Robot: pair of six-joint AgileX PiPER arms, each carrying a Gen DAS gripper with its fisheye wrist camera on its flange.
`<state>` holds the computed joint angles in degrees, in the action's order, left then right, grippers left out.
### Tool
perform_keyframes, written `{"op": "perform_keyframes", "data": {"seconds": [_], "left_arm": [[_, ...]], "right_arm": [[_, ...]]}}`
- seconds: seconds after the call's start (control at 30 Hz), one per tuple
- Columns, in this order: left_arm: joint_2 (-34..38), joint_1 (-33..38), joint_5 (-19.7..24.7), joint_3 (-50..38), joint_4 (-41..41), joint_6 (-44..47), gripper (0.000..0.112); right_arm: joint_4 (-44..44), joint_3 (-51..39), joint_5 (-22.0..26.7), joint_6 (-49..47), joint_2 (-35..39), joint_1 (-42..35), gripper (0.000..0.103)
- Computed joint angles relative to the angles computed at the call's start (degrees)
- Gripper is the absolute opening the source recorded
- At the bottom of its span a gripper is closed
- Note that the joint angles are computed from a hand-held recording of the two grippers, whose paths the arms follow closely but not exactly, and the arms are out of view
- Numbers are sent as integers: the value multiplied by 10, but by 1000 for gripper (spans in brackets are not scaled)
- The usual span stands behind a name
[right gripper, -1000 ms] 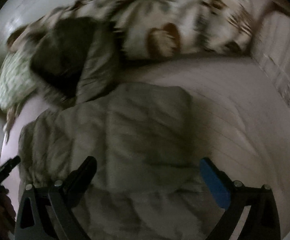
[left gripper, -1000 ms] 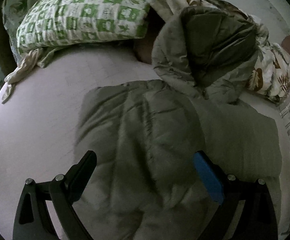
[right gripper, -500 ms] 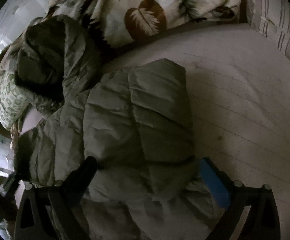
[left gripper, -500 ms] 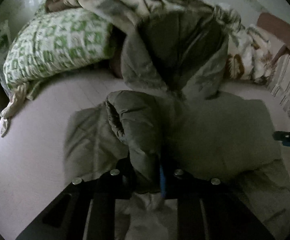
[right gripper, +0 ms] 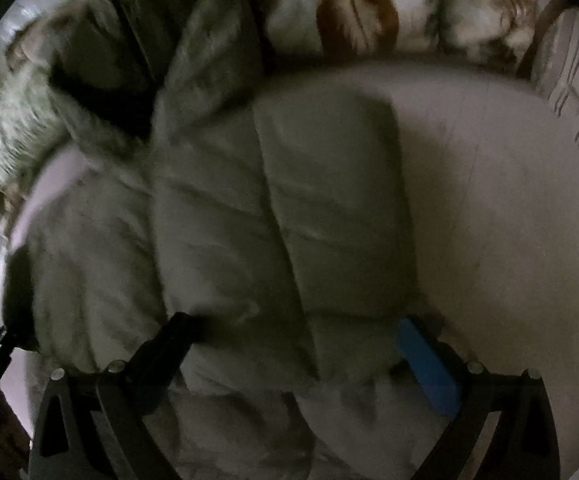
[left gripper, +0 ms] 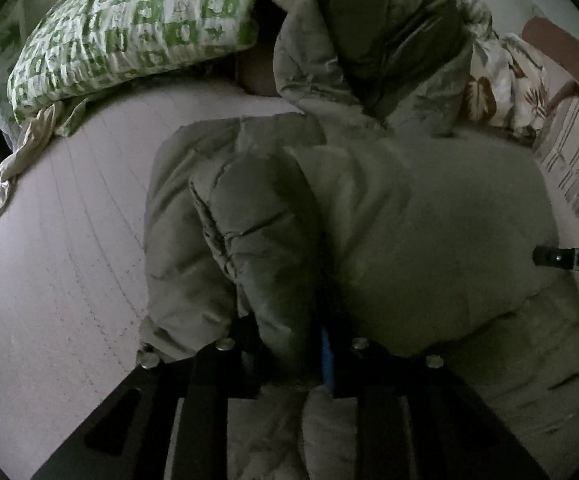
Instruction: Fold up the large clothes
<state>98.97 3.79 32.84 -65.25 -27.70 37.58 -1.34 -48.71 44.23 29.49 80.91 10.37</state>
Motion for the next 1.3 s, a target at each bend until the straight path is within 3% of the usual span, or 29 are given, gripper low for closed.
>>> {"op": "perform_keyframes", "data": {"seconds": [0.07, 0.13, 0.27, 0.33, 0.47, 0.7, 0.97, 1.13, 1.3], "left_arm": [[-7, -5, -9, 6, 10, -6, 27], [-21, -8, -12, 11, 21, -10, 29], [-66, -27, -56, 43, 102, -66, 73], [-100, -27, -78, 69, 97, -43, 74], [-126, -35, -78, 75, 114, -41, 74], [-103, -41, -19, 11, 75, -41, 74], [-6, -42, 35, -87, 64, -83, 74], [43, -33, 36, -111, 51, -65, 75], [55, -24, 22, -104, 9, -8, 85]], "right_arm": [[3, 22, -32, 9, 6, 0, 103], [-13, 21, -31, 24, 5, 9, 103], [-8, 10, -5, 8, -24, 9, 103], [-11, 7, 5, 6, -42, 9, 103], [-16, -21, 42, -9, -63, 15, 103], [-81, -118, 110, -13, -49, 52, 103], [-31, -321, 154, -117, 76, 7, 103], [-12, -506, 191, -162, 188, -18, 103], [-34, -701, 242, -191, 310, -20, 103]]}}
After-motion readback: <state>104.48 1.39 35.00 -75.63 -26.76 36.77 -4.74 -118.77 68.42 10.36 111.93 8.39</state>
